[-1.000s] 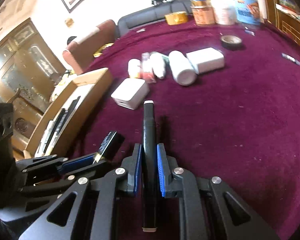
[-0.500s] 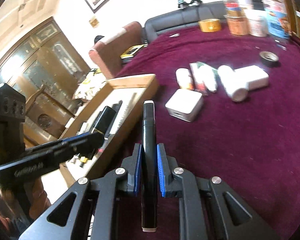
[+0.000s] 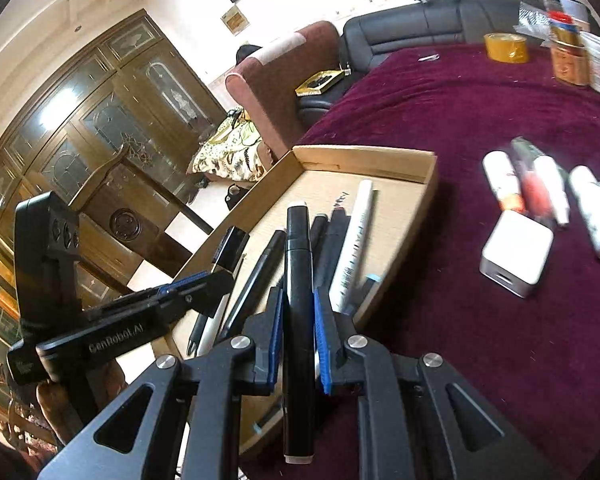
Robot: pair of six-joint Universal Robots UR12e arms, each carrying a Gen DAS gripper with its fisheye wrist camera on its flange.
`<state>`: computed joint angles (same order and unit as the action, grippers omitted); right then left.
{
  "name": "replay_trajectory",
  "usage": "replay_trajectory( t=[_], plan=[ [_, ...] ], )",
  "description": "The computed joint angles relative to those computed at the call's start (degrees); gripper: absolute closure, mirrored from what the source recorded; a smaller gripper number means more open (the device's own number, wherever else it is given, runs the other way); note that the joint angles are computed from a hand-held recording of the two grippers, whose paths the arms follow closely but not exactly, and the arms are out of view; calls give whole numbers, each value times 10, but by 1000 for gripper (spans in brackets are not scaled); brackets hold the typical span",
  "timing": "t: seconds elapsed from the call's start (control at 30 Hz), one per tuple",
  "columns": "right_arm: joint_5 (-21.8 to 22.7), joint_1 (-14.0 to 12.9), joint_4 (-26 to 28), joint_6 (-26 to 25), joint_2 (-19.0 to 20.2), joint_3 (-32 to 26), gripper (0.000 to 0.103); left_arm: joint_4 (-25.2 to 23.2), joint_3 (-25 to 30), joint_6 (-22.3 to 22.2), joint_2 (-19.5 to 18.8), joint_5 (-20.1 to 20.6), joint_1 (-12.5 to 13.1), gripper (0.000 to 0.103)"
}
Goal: Organize rigid objects
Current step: 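Carry both markers into the cardboard tray and open both tools, then lower the left tool onto the white square charger and grasp it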
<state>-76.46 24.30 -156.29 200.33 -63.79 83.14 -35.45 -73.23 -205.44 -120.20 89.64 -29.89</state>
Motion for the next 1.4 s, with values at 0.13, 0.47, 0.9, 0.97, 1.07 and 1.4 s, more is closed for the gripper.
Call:
replay_trajectory(
  t=[0.13, 0.47, 0.9, 0.97, 1.07, 1.4],
  plan=[
    [-32, 8, 24, -15, 16, -28, 88, -3, 7, -1, -6, 5, 6, 85],
    [-72, 16, 63, -16, 46, -73, 88, -68, 46, 21, -31, 16, 16, 85],
    [-93, 19, 88, -7, 53, -81, 87, -111, 62, 20, -40, 24, 12, 85],
    [-96, 20, 82, -4, 52, -78, 87, -104, 59, 19, -38, 26, 12, 83],
    [-91, 19, 72, 1, 51, -76, 63, -95, 56, 20, -36, 31, 11, 57],
    [-32, 7, -51, -15, 8, -10, 37, -32, 32, 24, -18, 49, -3, 41]
  ],
)
